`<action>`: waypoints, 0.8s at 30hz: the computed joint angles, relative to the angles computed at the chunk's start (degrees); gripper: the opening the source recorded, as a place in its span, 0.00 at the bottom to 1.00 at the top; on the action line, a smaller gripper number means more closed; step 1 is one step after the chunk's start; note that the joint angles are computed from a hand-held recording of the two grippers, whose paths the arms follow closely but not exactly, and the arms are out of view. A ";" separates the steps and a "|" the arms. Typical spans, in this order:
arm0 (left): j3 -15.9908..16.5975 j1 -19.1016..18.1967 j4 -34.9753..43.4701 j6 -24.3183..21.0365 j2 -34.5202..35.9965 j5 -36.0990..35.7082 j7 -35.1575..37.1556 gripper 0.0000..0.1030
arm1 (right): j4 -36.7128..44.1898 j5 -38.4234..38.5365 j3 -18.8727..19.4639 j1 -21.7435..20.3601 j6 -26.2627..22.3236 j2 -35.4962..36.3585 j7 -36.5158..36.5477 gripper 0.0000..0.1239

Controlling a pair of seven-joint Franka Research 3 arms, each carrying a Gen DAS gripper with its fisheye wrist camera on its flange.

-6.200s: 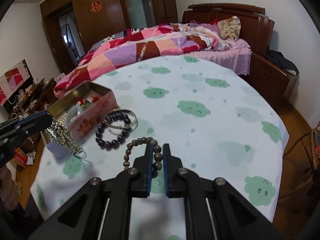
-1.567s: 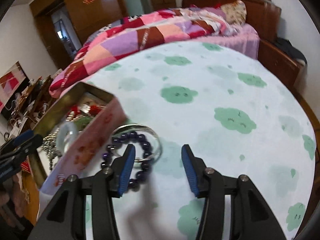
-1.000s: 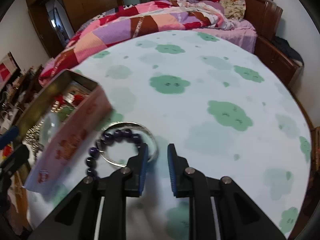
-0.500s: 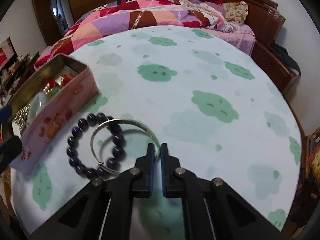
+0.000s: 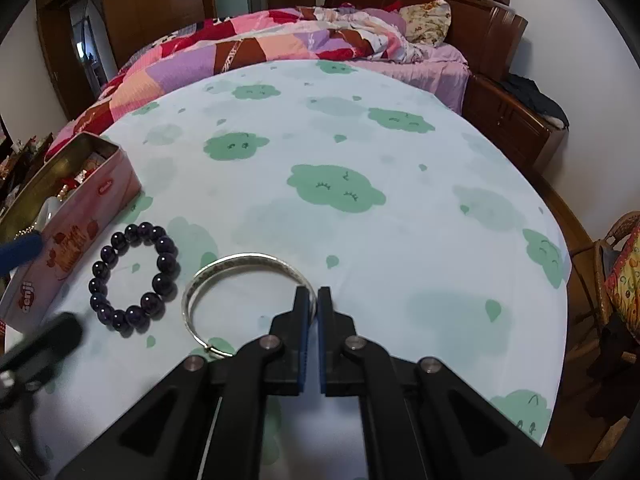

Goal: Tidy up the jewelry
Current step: 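Move the right tool to the silver bangle while the left tool moves to the purple bead bracelet, then close the right tool on the silver bangle while the left tool grasps the purple bead bracelet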

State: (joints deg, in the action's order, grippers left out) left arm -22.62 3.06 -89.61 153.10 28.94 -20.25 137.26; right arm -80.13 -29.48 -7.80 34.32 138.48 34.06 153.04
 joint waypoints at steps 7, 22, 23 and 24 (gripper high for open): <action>1.32 -2.06 4.42 -3.67 3.88 3.73 -3.86 0.62 | -1.35 -1.85 -0.51 0.80 0.11 -0.79 1.57 0.03; -0.23 -0.73 6.39 -6.13 6.06 2.14 -3.26 0.13 | -5.77 -3.20 -0.15 0.20 5.99 -3.01 3.71 0.05; -0.49 -0.37 5.89 -5.55 5.74 1.39 -3.02 0.13 | -6.61 -3.72 -0.55 0.41 7.14 -3.47 4.59 0.05; -1.06 0.27 5.04 -4.83 5.19 0.30 -2.34 0.13 | -7.54 -4.31 -0.93 0.60 8.41 -3.98 5.53 0.05</action>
